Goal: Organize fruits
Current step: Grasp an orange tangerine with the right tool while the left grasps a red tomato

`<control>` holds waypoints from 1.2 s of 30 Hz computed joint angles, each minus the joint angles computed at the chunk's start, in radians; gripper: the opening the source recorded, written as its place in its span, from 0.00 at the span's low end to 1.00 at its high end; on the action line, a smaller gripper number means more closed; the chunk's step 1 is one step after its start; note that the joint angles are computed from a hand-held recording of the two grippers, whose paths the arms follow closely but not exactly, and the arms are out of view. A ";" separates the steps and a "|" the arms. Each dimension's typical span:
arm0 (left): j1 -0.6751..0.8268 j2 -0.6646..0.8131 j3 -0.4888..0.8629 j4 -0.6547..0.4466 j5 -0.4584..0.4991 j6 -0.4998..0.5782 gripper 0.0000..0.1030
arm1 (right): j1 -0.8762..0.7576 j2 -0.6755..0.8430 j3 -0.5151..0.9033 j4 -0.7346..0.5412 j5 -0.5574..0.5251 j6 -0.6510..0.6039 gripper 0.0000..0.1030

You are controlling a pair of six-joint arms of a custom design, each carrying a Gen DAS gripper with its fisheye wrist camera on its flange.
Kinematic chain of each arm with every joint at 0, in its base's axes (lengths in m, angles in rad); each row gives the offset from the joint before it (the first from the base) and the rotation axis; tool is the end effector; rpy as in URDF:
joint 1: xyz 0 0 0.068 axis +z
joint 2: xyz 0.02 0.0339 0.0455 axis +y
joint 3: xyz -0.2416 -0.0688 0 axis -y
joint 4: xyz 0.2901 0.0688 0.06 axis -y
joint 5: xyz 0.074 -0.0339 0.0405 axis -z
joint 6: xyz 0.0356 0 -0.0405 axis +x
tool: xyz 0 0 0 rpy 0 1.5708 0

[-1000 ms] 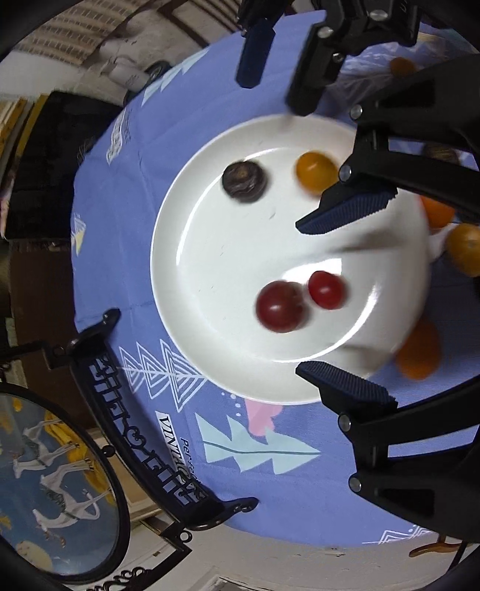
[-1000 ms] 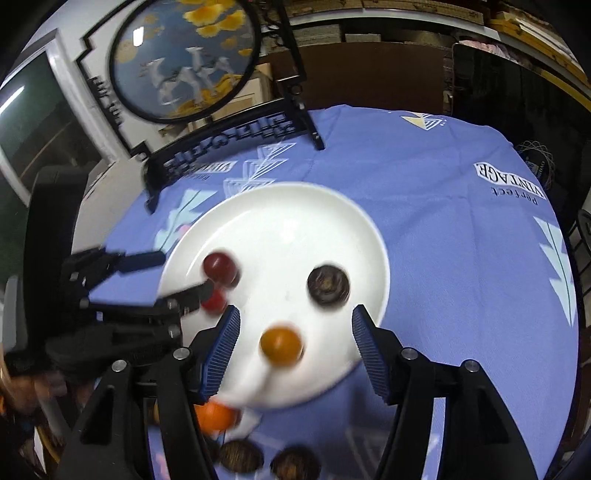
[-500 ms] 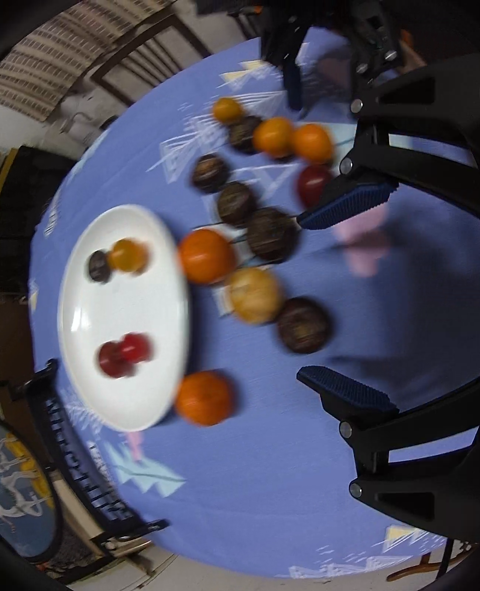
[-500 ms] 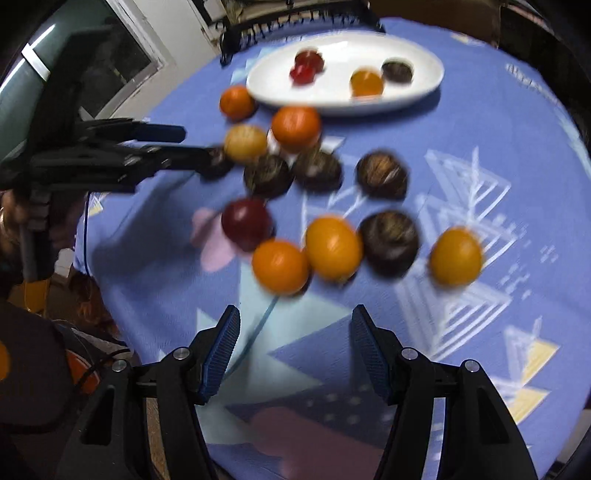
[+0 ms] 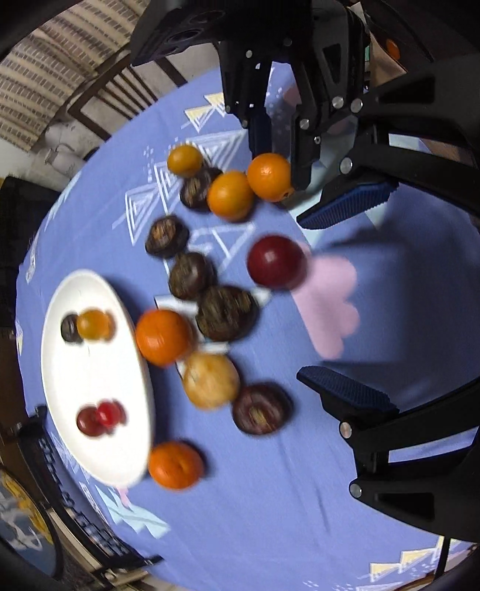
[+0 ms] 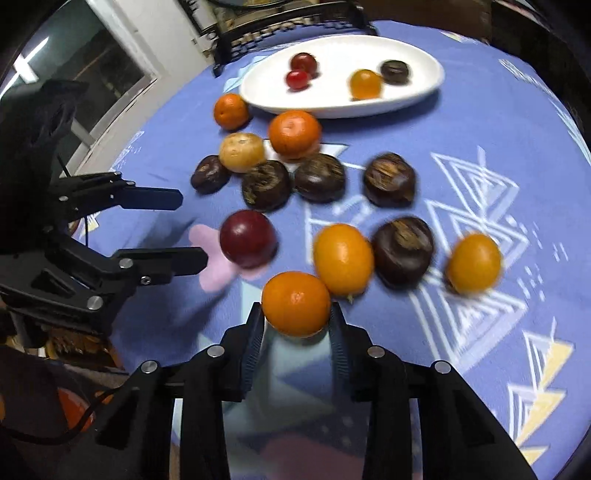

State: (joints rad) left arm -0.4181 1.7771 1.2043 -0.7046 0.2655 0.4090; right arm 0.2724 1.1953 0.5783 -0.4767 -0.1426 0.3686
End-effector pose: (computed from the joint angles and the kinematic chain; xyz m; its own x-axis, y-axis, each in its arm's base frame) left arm 0.3409 -0.1617 0.1394 -0.6193 0.6951 -0.3652 0.7710 0.6263 -0.1154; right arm 0.2422 0.0729 0.1223 -0.9167 0.1142 -0.3829 0.0012 0.9591 0.2832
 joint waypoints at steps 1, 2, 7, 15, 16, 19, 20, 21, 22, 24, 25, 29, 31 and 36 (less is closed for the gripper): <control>-0.018 0.007 0.000 0.012 -0.007 -0.006 0.72 | -0.011 -0.027 -0.015 -0.014 0.005 -0.005 0.35; -0.034 0.019 0.005 0.021 -0.015 -0.014 0.72 | -0.023 -0.054 -0.032 -0.028 0.011 -0.012 0.35; -0.099 0.100 0.048 0.054 -0.064 -0.077 0.66 | -0.060 -0.137 -0.070 -0.068 0.025 -0.009 0.35; -0.063 0.069 0.047 -0.001 -0.028 -0.036 0.35 | -0.086 -0.215 -0.088 -0.110 0.011 -0.034 0.35; -0.052 0.062 0.050 -0.017 -0.016 -0.032 0.35 | -0.087 -0.222 -0.086 -0.114 0.010 -0.036 0.35; -0.014 0.046 0.100 -0.070 0.019 -0.031 0.35 | -0.103 -0.200 -0.047 -0.111 0.004 -0.061 0.35; -0.008 0.045 0.123 -0.077 0.020 -0.035 0.35 | -0.110 -0.185 -0.025 -0.108 0.004 -0.074 0.35; -0.002 0.049 0.160 -0.075 0.011 -0.045 0.35 | -0.117 -0.169 -0.003 -0.100 0.002 -0.088 0.35; 0.000 0.066 0.205 -0.076 -0.001 -0.058 0.35 | -0.128 -0.127 0.044 -0.084 0.001 -0.110 0.35; 0.001 0.111 0.311 -0.072 -0.040 -0.098 0.35 | -0.148 -0.074 0.124 -0.063 0.009 -0.145 0.35; -0.001 0.141 0.369 -0.076 -0.055 -0.119 0.35 | -0.161 -0.050 0.163 -0.051 0.008 -0.161 0.35; -0.006 0.284 0.623 -0.103 -0.148 -0.173 0.35 | -0.196 0.093 0.338 0.009 0.013 -0.194 0.35; -0.006 0.385 0.784 -0.152 -0.172 -0.199 0.35 | -0.210 0.177 0.423 0.032 0.021 -0.209 0.35; -0.018 0.590 1.077 -0.246 -0.221 -0.241 0.36 | -0.244 0.354 0.573 0.062 0.005 -0.189 0.35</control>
